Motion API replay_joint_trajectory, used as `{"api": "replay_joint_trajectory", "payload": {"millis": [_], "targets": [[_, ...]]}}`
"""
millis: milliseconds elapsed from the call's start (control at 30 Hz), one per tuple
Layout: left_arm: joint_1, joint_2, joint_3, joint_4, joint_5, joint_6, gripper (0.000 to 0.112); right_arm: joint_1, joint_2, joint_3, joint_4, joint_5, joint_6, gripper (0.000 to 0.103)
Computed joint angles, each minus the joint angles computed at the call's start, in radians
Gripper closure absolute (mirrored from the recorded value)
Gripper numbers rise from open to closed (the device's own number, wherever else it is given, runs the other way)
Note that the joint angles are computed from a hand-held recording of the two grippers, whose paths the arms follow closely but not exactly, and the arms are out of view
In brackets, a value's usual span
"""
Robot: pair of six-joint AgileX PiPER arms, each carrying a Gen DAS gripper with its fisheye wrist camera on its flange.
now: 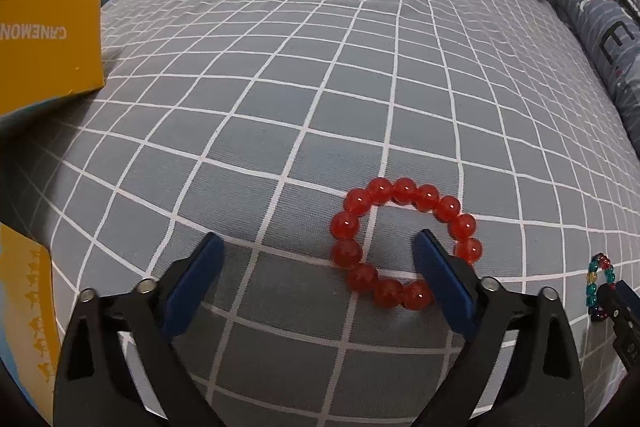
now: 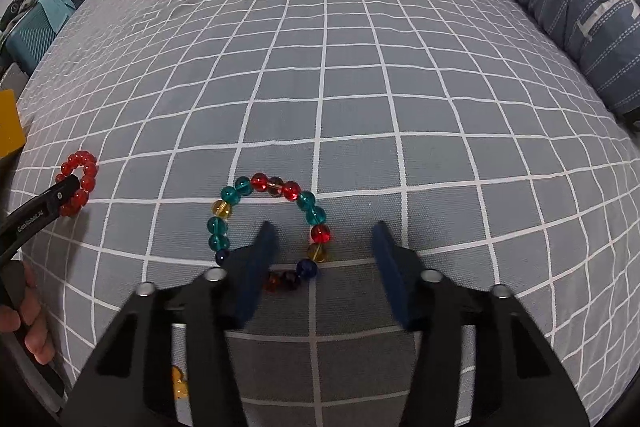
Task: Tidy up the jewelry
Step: 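Move the right tool to the multicolour bracelet while the left tool approaches the red bead bracelet, then grasp the multicolour bead bracelet with the right tool while the left tool grasps the red bead bracelet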
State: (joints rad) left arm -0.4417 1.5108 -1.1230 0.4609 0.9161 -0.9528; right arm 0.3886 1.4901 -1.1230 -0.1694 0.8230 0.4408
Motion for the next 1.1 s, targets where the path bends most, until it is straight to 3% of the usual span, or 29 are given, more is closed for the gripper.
{"api": "replay_joint_trajectory", "payload": {"millis": [100,267,400,567,1100], "targets": [[-0.014,-0.010,0.003,-0.012,0.003,0.005,0.036,-0.020,0.000,-0.004,0.037,-0.002,-0.041,0.080],[-0.021,-0.017,-0.004,-0.036,0.007,0.033,0.062,-0.016,-0.003,-0.001,0.033,0.000,-0.043,0.089],[-0.011,-0.022,-0.008,-0.061,0.016,0.065,0.097,-0.009,-0.013,0.007,0.017,0.002,-0.028,0.094],[0.022,-0.061,0.007,-0.136,-0.018,0.136,0.099,-0.012,-0.028,0.013,0.024,0.000,-0.028,0.094],[-0.027,-0.132,-0.014,-0.168,0.049,0.173,0.099,0.006,-0.068,-0.027,0.034,0.045,-0.016,0.094]]}}
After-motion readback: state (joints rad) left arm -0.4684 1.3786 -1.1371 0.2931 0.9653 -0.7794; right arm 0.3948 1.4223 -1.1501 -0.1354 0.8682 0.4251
